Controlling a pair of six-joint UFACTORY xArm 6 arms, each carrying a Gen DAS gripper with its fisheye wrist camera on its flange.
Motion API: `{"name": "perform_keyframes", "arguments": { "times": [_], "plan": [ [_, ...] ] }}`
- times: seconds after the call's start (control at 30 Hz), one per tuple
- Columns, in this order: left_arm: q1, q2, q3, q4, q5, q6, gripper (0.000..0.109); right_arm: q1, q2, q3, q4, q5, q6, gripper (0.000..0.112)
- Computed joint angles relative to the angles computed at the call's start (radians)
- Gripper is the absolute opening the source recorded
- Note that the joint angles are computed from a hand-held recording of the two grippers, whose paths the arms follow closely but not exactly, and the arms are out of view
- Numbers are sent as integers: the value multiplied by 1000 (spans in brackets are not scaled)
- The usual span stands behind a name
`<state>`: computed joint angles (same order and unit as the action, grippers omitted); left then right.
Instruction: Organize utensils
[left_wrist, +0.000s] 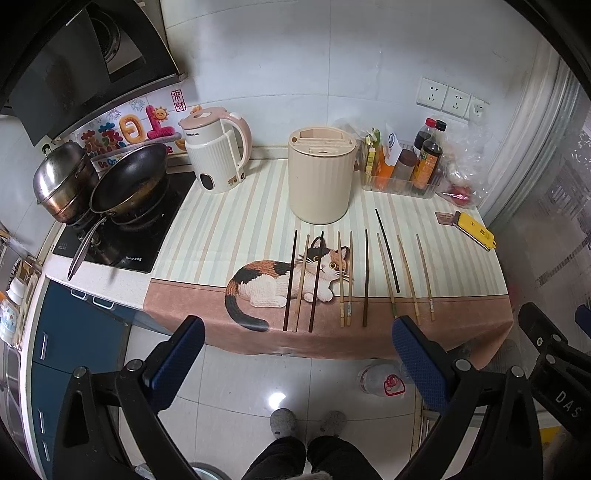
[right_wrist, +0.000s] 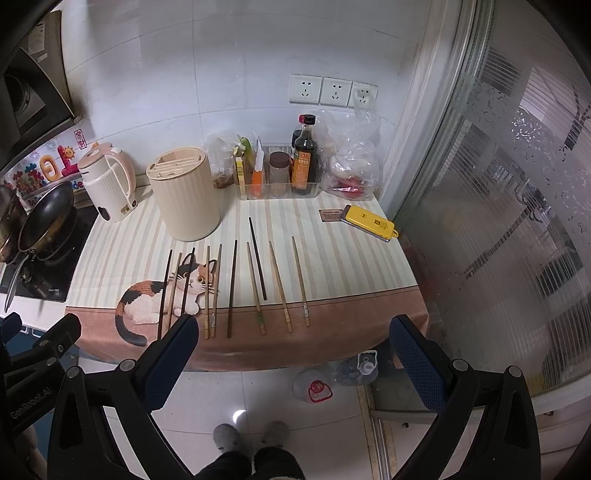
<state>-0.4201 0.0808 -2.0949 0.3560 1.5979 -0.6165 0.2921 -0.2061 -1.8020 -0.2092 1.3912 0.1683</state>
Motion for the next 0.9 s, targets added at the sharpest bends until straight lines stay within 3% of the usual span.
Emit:
{"name": "perform_keyframes", "arguments": {
  "times": [0.9],
  "plan": [
    [-3, 17, -40, 8, 14, 5, 103, 5, -2, -6, 1, 6, 3, 103]
  ]
}}
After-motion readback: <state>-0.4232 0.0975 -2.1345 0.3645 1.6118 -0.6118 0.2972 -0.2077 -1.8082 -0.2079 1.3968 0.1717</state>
